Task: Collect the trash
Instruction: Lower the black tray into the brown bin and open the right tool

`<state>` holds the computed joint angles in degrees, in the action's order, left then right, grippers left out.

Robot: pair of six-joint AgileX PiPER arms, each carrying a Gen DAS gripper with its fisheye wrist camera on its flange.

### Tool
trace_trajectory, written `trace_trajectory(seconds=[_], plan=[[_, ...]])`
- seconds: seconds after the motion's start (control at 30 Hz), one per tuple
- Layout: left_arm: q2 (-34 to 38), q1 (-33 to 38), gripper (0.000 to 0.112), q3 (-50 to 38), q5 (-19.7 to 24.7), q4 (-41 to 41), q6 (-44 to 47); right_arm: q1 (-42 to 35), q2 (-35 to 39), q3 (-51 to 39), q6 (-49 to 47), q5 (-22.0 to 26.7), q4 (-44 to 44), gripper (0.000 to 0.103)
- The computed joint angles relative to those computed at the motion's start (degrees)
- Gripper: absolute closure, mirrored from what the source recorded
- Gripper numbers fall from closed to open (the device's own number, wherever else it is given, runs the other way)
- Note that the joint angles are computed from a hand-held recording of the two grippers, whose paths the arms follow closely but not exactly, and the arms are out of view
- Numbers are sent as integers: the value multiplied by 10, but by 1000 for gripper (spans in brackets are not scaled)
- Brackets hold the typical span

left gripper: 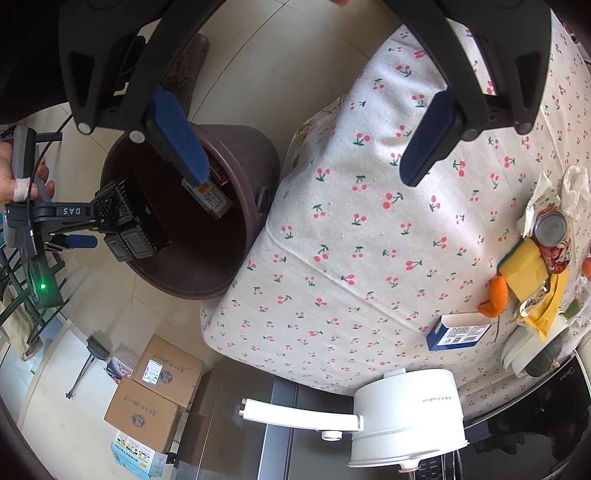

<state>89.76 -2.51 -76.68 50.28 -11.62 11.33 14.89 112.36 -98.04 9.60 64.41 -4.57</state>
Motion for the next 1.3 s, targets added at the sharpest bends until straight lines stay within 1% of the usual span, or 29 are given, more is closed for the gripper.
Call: trace_trajectory(seconds=[0.07, 0.17, 0.23, 0.33, 0.43, 0.5, 0.57, 0.6, 0.63, 0.7, 0.87, 1.03, 1.1, 1.2, 1.3], plan=[[0, -2, 10, 2, -1, 2, -1, -9, 5, 17, -12, -16, 11, 22], [1, -4, 10, 4, -2, 4, -4, -29, 1, 43, -39, -51, 65, 22], [1, -5, 10, 4, -2, 5, -5, -34, -3, 55, -49, -71, 90, 19], [1, -6, 10, 4, -2, 8, -9, -30, -6, 58, -64, -78, 105, 19], [2, -7, 10, 5, -2, 10, -10, -8, -5, 54, -43, -73, 41, 19], [1, -5, 10, 6, -1, 10, -10, 21, 3, 48, -8, -55, -37, 18], [0, -1, 10, 7, 0, 5, -5, 28, 7, 54, -9, -46, -63, 17], [-1, 1, 10, 7, 0, 4, -3, 24, 8, 58, -15, -43, -59, 17], [-2, 2, 10, 7, 0, 3, -2, 13, 4, 65, -27, -50, -33, 17], [-3, 5, 10, 7, 0, 2, -1, -3, 4, 63, -33, -46, -4, 17], [-3, 12, 10, 5, 4, -1, -4, -10, -21, 66, -20, -49, 7, 16], [-5, 23, 10, 4, 8, -6, -4, -22, -40, 52, -34, -53, 55, 16], [-7, 29, 10, 5, 10, -7, -2, -25, -41, 43, -31, -48, 63, 16], [-11, 45, 10, 6, 13, -10, 3, -23, -36, 18, -28, -27, 73, 16], [-15, 67, 10, 6, 18, -14, 9, -12, -19, -12, -27, -16, 69, 16]])
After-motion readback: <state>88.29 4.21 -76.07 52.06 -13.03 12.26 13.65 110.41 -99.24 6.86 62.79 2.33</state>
